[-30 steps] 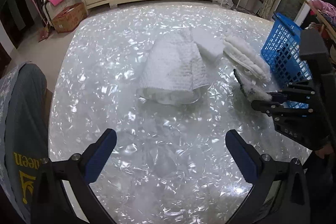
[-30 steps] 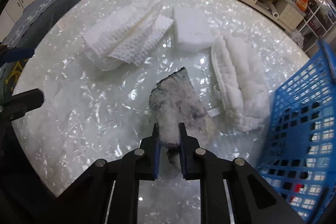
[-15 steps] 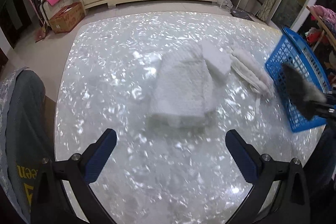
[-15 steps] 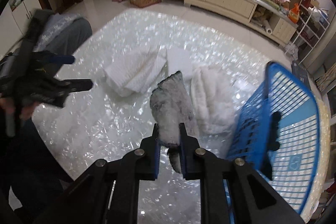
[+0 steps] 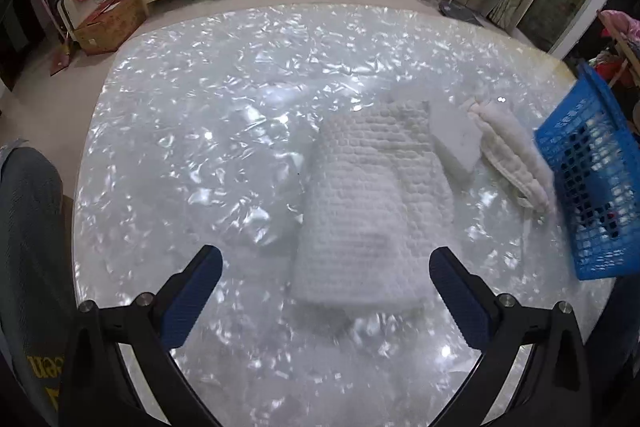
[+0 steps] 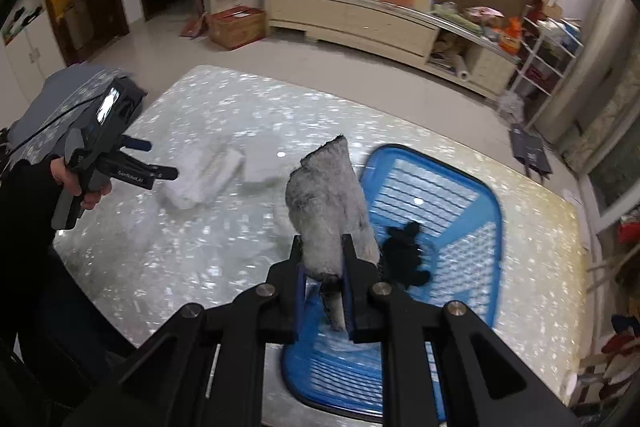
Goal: Organize soft objects
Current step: 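Drop the fuzzy cloth into the basket while the left gripper grasps the white towel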
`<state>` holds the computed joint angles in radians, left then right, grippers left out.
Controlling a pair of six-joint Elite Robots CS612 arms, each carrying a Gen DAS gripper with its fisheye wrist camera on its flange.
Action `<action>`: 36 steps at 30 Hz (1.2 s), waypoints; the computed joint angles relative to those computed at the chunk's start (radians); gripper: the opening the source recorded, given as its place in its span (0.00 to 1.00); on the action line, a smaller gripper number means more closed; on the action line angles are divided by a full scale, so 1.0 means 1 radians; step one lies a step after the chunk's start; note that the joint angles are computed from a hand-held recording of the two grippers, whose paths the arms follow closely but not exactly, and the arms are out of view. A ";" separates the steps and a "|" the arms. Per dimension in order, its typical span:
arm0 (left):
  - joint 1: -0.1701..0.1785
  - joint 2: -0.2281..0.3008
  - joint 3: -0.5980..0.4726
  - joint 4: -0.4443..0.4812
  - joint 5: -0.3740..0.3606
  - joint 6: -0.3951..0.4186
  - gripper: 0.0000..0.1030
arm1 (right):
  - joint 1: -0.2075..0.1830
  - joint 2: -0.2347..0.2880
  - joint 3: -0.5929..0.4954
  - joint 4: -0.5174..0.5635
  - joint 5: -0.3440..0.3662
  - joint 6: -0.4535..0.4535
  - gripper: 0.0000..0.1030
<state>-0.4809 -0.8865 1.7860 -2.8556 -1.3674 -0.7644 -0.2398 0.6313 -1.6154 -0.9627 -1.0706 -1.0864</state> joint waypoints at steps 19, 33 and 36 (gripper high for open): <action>0.033 0.079 -0.113 0.095 -0.073 0.038 0.69 | -0.009 -0.002 0.068 -0.127 -0.104 0.130 0.14; 0.016 0.089 -0.136 0.077 -0.080 0.021 0.28 | 0.051 0.009 0.180 -0.228 -0.269 0.096 0.14; 0.013 0.078 -0.119 0.069 -0.061 0.022 0.21 | 0.057 0.008 0.198 -0.227 -0.286 0.097 0.14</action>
<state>-0.4680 -0.8084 1.6668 -2.7867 -1.4288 -0.7421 -0.1824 0.6391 -1.4171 -1.1902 -1.3562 -0.9896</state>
